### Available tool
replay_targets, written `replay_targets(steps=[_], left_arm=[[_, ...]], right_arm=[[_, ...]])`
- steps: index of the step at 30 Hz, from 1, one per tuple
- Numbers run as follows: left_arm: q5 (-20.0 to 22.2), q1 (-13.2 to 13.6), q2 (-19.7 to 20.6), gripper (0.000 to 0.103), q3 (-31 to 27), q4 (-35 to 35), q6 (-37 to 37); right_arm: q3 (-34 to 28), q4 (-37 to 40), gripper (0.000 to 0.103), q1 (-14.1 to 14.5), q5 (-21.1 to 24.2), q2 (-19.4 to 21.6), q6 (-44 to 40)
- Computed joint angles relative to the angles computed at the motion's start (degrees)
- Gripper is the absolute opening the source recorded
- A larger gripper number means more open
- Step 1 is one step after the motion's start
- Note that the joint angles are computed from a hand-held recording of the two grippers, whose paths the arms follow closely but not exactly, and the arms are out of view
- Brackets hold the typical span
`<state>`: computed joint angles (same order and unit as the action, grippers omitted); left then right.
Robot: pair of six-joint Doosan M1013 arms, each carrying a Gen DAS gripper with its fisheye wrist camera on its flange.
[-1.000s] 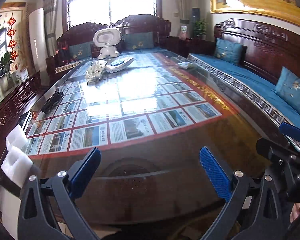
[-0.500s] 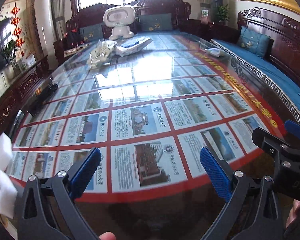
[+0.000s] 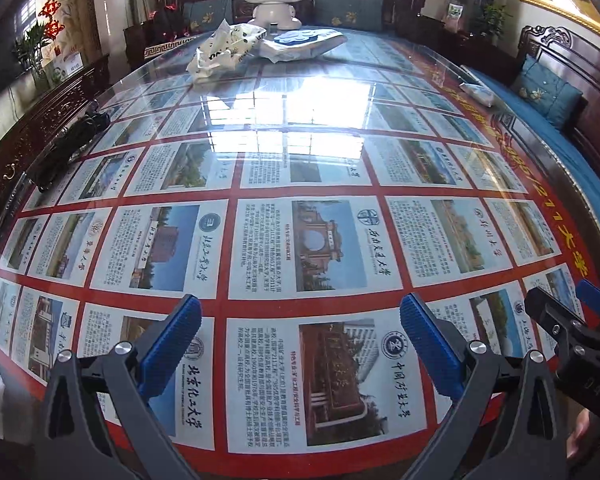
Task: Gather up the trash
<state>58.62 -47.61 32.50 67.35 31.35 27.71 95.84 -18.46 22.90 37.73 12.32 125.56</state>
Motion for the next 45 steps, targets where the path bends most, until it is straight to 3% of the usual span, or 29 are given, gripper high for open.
replay_targets(steps=[3, 45], left_arm=[[2.11, -0.14, 0.81, 0.099, -1.28, 0.27, 1.12], [1.71, -0.10, 0.58, 0.101, -0.84, -0.02, 1.84]], right_arm=[[-0.65, 0.17, 0.095, 0.00, 1.70, 0.58, -1.09], [-1.30, 0.51, 0.095, 0.06, 2.40, 0.93, -2.10]])
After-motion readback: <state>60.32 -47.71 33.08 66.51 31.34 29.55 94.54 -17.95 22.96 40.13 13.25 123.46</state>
